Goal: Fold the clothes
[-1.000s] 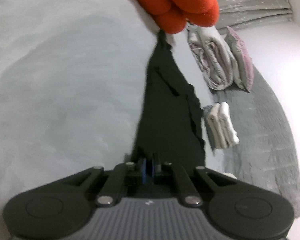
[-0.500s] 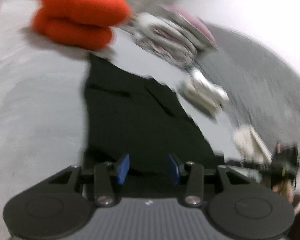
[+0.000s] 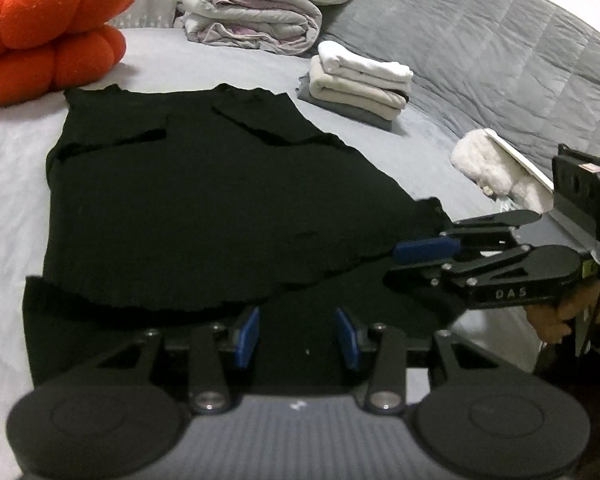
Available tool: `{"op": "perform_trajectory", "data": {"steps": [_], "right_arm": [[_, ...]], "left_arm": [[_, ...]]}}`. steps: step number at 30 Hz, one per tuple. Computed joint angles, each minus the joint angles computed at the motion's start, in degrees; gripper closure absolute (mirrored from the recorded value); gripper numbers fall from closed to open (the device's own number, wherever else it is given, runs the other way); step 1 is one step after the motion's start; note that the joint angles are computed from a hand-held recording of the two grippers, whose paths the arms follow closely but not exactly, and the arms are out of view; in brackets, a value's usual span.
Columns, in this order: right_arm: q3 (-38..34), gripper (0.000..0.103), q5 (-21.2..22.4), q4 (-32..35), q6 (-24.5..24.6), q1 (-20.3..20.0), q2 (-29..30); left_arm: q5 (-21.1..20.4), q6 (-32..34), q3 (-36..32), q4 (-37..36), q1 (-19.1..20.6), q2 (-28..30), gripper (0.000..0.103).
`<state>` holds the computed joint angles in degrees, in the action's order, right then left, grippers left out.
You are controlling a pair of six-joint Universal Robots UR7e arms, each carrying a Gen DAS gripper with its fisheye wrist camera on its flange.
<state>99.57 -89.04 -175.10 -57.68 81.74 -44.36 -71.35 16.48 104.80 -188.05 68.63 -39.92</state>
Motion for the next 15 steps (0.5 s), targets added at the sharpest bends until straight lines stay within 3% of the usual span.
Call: {"op": "perform_trajectory", "data": {"steps": [15], "right_arm": [[-5.0, 0.067, -0.8, -5.0, 2.2, 1.5, 5.0]], "left_arm": [[7.2, -2.1, -6.6, -4.5, -0.8, 5.2, 0.061]]}}
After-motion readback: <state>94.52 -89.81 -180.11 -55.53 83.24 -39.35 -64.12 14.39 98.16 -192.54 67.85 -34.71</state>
